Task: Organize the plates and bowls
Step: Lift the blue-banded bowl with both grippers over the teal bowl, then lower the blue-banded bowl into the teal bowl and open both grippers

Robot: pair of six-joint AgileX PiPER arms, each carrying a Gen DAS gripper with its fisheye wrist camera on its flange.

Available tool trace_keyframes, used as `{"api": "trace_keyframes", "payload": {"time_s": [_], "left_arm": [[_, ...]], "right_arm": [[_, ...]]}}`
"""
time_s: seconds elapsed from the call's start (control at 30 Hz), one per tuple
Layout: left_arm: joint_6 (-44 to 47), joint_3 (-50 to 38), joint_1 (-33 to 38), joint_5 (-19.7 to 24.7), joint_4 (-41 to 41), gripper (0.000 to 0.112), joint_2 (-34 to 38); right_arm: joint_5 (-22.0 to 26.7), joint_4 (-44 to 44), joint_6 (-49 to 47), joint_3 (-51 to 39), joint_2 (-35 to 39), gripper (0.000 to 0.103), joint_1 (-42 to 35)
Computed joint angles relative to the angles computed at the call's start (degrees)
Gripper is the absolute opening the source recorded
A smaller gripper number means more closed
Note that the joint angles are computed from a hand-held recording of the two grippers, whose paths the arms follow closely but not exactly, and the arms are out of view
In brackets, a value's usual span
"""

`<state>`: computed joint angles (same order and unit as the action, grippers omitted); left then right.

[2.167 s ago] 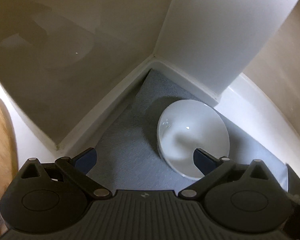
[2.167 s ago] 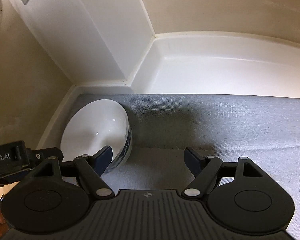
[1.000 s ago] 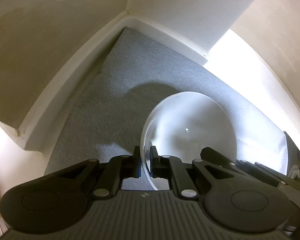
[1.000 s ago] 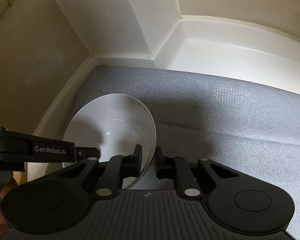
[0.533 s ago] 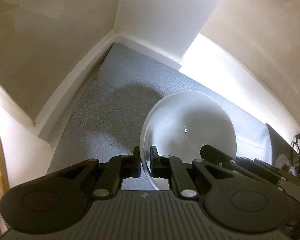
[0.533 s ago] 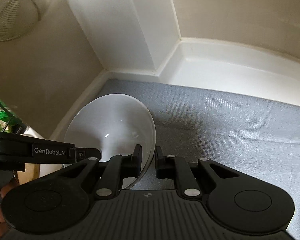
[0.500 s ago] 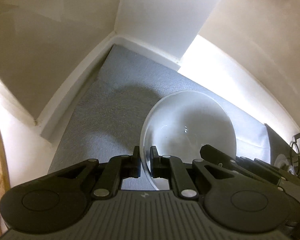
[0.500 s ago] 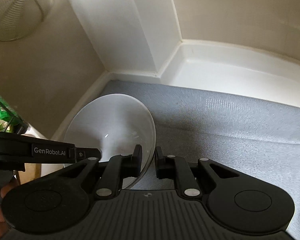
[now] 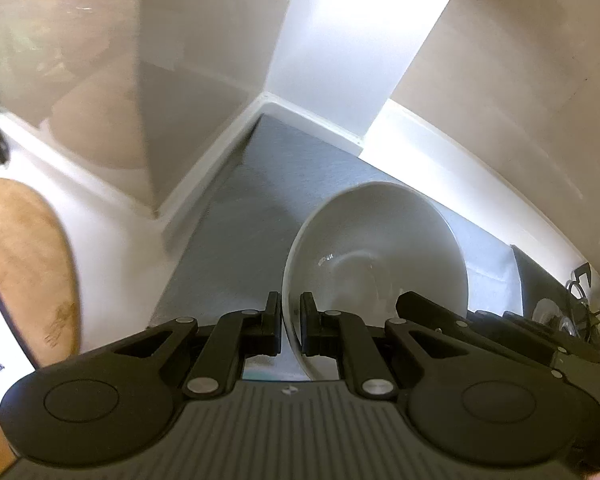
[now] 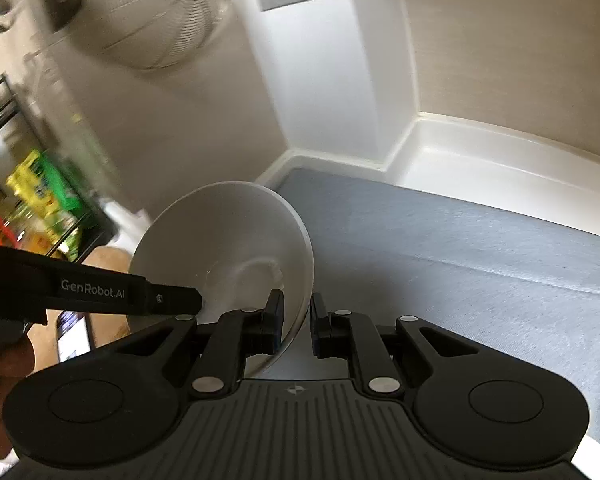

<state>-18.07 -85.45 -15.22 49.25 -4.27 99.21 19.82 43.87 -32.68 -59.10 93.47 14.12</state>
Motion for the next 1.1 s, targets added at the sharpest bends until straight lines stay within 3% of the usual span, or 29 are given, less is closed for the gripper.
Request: {"api": "trace_keyframes", "payload": {"time_s": [0.4,0.77,1.1], "left_arm": [[-0.08,13.28,1.64,1.74,2.69,0.010,-11.64],[4.06,19.98,3.45,2.38,-0.70,0.012,-13.87],[7.51,21.16,4.87,2.19,-2.78,0.013,-13.47]], "right_arm": [[1.51,-0.28,-1.45,3.17,-1.40,0.015,6.24],[4.07,-7.45,4.78,3.31,-0.71,0.015,8.42],[4.70,-8.56,6.10,3.07,0.15,0.015,8.73]]}}
